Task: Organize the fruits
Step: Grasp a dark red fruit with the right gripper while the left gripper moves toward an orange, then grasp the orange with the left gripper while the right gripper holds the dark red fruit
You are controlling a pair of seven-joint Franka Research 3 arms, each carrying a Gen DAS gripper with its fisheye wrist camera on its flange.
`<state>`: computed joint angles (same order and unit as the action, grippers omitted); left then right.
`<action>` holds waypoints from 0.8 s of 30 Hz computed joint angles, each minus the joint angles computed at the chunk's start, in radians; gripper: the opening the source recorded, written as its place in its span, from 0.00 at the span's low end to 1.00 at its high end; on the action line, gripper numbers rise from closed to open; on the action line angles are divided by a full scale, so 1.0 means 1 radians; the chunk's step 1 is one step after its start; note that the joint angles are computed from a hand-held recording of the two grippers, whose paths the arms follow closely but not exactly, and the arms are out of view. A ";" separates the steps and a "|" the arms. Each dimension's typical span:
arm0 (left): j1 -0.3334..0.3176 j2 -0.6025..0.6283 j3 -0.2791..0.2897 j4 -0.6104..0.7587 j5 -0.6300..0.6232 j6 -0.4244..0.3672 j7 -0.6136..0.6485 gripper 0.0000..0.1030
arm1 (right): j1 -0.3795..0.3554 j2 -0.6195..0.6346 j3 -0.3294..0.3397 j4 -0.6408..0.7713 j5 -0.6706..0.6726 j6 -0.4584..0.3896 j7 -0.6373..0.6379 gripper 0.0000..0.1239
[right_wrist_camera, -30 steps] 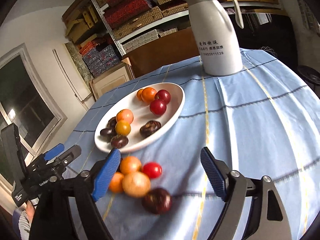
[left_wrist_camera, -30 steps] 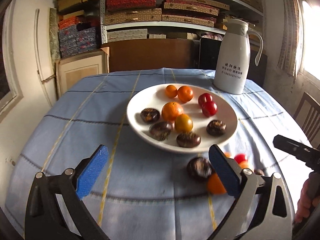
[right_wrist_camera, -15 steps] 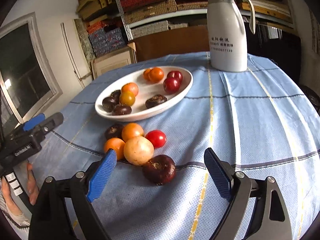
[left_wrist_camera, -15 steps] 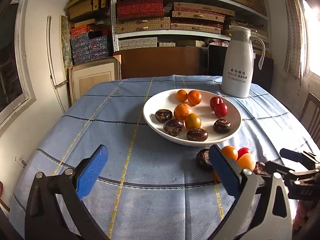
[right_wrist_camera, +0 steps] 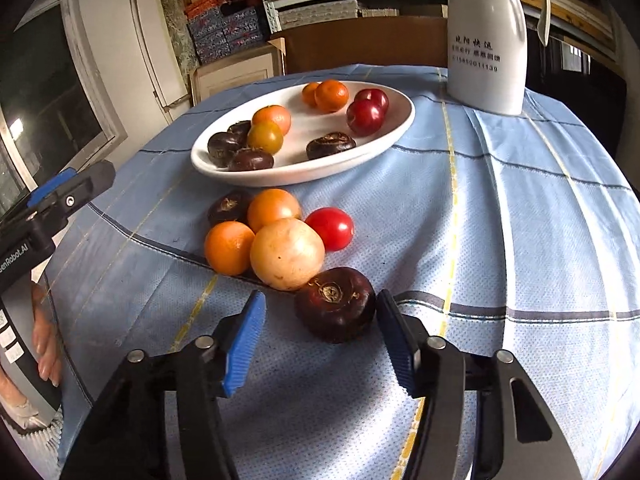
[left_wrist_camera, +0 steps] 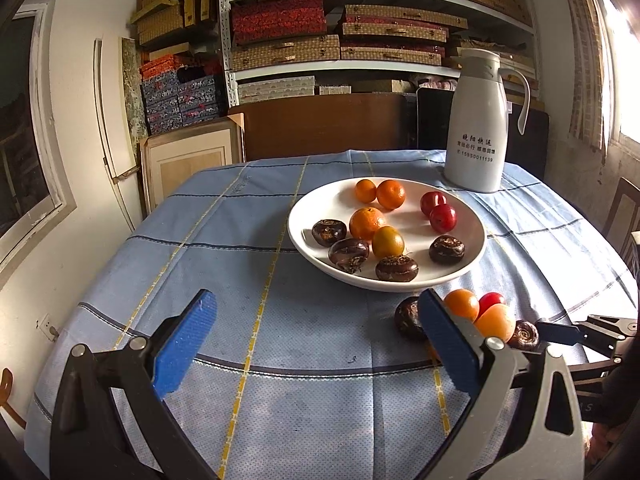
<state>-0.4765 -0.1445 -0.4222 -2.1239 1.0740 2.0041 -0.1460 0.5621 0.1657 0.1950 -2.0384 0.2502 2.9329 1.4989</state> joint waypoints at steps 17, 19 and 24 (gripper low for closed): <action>0.009 0.015 0.026 -0.006 -0.044 0.085 0.048 0.96 | -0.035 -0.011 0.027 -0.008 0.154 0.026 -0.082 0.34; 0.016 0.023 0.038 -0.012 -0.070 0.143 0.081 0.96 | -0.035 -0.024 0.017 -0.024 0.161 0.060 -0.059 0.34; 0.016 0.099 0.045 0.040 -0.118 0.188 0.208 0.96 | -0.082 -0.045 0.055 -0.040 0.325 0.110 -0.131 0.34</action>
<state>-0.4608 -0.0455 -0.3777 -2.0837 0.9557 2.1918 0.0615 0.4800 0.1207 0.2497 -2.0780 0.5756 3.0425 1.3677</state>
